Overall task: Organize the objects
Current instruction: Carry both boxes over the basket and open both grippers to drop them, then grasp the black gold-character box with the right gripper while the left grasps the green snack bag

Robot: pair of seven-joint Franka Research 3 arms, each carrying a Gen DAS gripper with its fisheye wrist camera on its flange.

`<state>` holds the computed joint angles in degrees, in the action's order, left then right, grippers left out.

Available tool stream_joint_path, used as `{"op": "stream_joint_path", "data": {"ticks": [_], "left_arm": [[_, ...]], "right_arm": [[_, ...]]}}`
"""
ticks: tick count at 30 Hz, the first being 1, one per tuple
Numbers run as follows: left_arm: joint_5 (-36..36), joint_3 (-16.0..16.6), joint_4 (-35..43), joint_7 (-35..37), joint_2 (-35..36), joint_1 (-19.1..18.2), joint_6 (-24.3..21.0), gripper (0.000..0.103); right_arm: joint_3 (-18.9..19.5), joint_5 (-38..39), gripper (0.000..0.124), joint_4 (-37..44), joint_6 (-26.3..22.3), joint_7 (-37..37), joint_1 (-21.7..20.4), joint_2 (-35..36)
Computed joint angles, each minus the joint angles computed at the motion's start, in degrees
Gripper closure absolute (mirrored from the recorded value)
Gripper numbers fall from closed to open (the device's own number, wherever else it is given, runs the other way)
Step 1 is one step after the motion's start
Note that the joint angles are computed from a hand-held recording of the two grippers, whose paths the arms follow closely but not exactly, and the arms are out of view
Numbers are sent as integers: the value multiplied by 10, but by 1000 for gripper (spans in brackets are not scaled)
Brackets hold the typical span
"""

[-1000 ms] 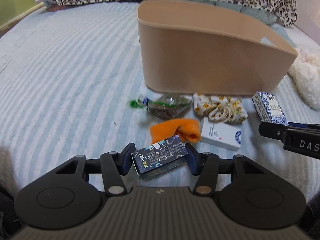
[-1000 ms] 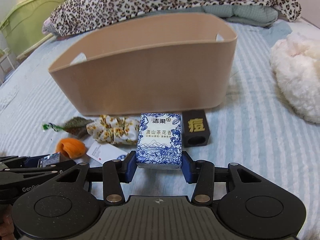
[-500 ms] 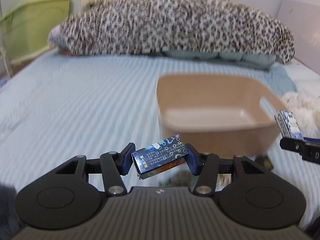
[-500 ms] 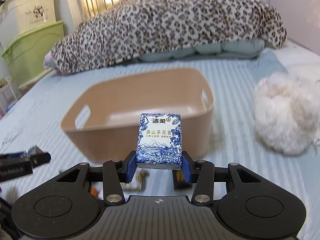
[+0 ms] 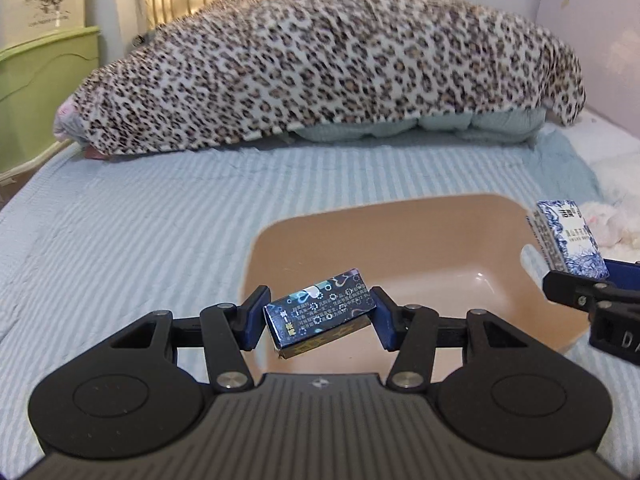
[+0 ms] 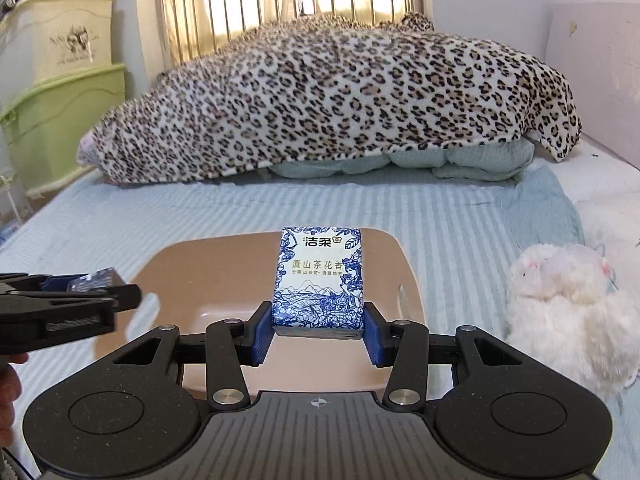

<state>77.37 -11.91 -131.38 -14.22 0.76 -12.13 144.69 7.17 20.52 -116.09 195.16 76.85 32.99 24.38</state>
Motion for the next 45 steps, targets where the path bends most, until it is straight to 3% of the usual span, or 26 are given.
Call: {"op": "stream_joint_path", "data": {"ticks": [9,13,14,16,18,24,31,35,39,45], "left_arm": [[-79,30,62,85,100,-2,7,47],[-83,39,45,94,90,-1,30,44],[-84,40,40,96,84,-1,32,41],[-71,37,28,87,65,-6,22,24],[-57,31,15,81,44,-8,9,21],[-62,7,-47,78,-34,1,10,13],[-96,-16,-126,90,-112,13,33,11],[-108,-28,-160,101,-134,21,36,11],[-120,-30,-190,112,-144,28,58,11],[-120,-26,-201,136,-122,44,97,11]], "right_arm": [[-131,-16,81,103,-115,35,109,82],[-140,-50,80,114,-141,60,113,93],[-143,-58,70,112,-141,66,116,92],[-149,-72,65,95,-122,78,121,83],[-156,-77,50,73,-103,86,128,69],[-172,-54,34,-1,-66,73,145,8],[-179,-12,26,-82,-53,38,157,-50],[-238,10,26,-106,-70,27,218,-59],[-261,-1,26,-124,-87,41,240,-61],[-254,-44,26,-125,-110,71,228,-45]]}}
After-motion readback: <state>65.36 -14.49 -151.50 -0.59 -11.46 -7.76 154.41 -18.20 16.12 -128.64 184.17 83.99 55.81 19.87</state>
